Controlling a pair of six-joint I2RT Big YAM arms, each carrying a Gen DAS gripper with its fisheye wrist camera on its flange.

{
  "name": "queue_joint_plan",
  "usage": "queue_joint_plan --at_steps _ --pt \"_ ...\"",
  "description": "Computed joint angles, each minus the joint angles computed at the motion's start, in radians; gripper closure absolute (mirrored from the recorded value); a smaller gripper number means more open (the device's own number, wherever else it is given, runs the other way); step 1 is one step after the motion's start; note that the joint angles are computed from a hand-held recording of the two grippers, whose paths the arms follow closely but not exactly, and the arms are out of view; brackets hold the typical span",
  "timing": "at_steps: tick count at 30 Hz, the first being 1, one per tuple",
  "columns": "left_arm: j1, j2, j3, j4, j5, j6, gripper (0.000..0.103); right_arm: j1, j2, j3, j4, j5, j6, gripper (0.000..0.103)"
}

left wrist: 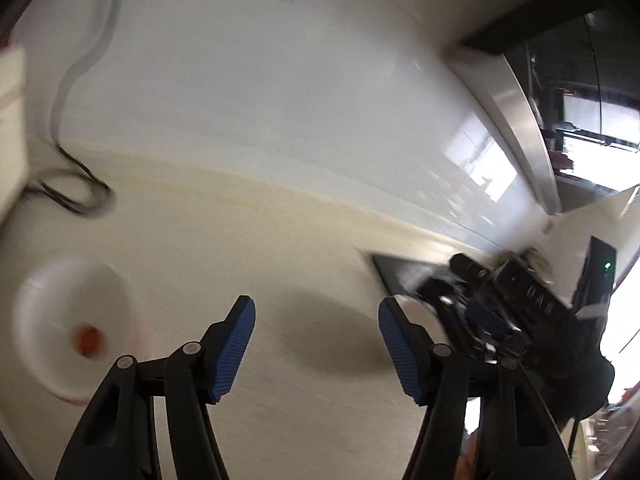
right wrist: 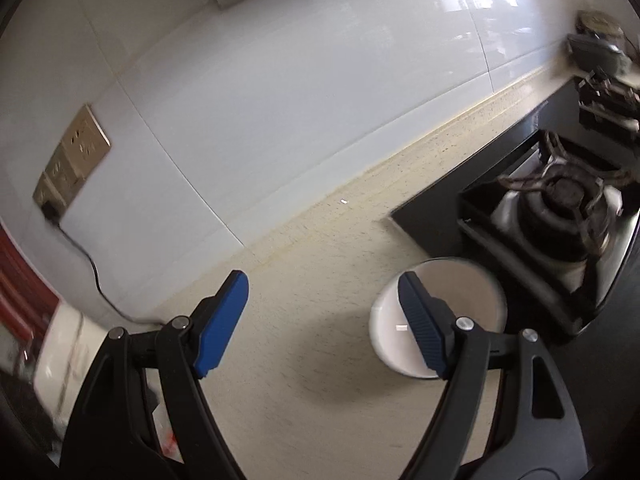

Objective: Organize plates and bowls
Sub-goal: 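Move both grippers to the green-rimmed white bowl by the stove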

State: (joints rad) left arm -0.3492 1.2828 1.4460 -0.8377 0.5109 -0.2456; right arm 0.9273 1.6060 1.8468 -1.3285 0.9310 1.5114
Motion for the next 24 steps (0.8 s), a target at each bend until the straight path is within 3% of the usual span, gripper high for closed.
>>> queue_joint_plan --at_steps 3,6,8,11,16,24 --pt "-0.056 0.03 0.023 -0.039 0.01 -0.007 0.042 -0.007 -0.088 -0.11 0.021 -0.085 -0.089 0.023" --pt "-0.107 0.064 0.05 -0.072 0.033 -0.014 0.046 -0.029 -0.119 -0.147 -0.021 -0.183 -0.181 0.023" --pt "-0.143 0.095 0.083 -0.119 0.011 -0.02 0.054 -0.035 -0.144 -0.177 -0.038 -0.23 -0.23 0.023" --pt "-0.172 0.128 0.103 -0.152 0.017 -0.041 0.058 -0.055 -0.179 -0.221 -0.012 -0.293 -0.332 0.023" --pt "-0.194 0.205 0.156 -0.185 0.032 -0.082 0.063 -0.078 -0.175 -0.23 -0.032 -0.336 -0.407 0.026" --pt "-0.237 0.29 0.244 -0.246 -0.043 -0.092 0.064 -0.115 -0.162 -0.23 -0.068 -0.384 -0.423 0.036"
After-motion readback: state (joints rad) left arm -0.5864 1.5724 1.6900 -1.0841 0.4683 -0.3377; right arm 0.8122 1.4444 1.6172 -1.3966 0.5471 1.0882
